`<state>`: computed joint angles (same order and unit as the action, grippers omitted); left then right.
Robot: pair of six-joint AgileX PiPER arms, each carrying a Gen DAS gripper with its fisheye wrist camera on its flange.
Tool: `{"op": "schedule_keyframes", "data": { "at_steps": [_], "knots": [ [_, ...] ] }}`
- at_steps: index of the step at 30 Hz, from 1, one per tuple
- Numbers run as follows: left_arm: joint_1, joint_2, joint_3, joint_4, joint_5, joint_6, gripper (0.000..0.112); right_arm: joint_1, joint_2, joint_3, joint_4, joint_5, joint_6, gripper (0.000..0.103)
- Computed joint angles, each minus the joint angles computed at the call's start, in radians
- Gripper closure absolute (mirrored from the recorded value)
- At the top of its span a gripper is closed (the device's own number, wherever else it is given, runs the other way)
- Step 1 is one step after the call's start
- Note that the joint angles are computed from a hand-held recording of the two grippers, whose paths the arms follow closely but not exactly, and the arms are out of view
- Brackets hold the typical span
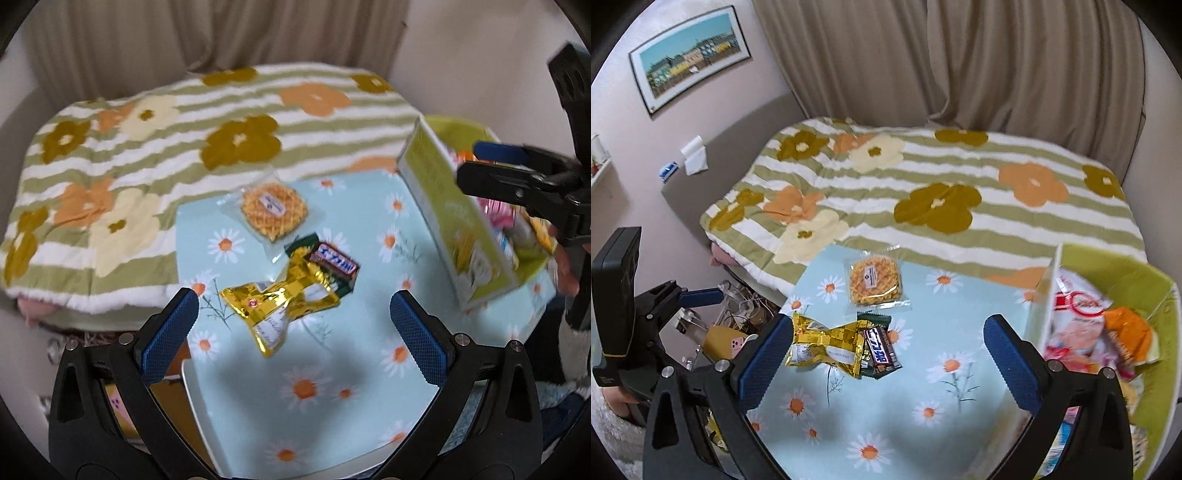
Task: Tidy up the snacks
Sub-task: 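Move both tools back over the gold bag and chocolate bar, then grasp the gold snack bag with the left tool while the right tool grasps the chocolate bar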
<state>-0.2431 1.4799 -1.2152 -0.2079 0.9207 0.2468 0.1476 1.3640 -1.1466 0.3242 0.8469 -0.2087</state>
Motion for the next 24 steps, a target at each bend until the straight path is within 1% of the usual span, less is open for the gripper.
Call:
{"op": "schedule_keyframes", "data": {
  "at_steps": [2,5,9,13,16,18,22,23,24],
  "knots": [
    [0.037,0.054,-0.006,-0.049,0.010,0.122,0.010,0.042,0.042,0.016,-0.047,-0.039,0.071,0.001],
    [0.055,0.137,-0.028,-0.090,0.021,0.247,0.010,0.077,0.093,0.054,-0.091,-0.088,0.137,0.003],
    [0.062,0.260,-0.064,-0.135,0.023,0.420,0.010,0.103,0.162,0.090,-0.123,-0.135,0.182,0.006],
    [0.042,0.349,-0.086,-0.140,0.001,0.517,0.011,0.111,0.234,0.114,-0.096,-0.172,0.141,0.007],
    [0.024,0.403,-0.097,-0.127,-0.023,0.558,0.016,0.122,0.280,0.115,-0.097,-0.194,0.089,0.009],
    [0.019,0.449,-0.124,-0.121,-0.018,0.562,0.022,0.117,0.316,0.109,-0.076,-0.204,0.030,0.019],
    [0.023,0.513,-0.167,-0.118,-0.001,0.556,0.029,0.093,0.368,0.103,0.003,-0.222,-0.086,0.024],
    [0.024,0.523,-0.175,-0.120,0.005,0.556,0.032,0.089,0.376,0.102,0.022,-0.224,-0.110,0.027],
    [0.025,0.533,-0.181,-0.122,0.011,0.559,0.037,0.088,0.380,0.102,0.031,-0.227,-0.123,0.028]
  ]
}}
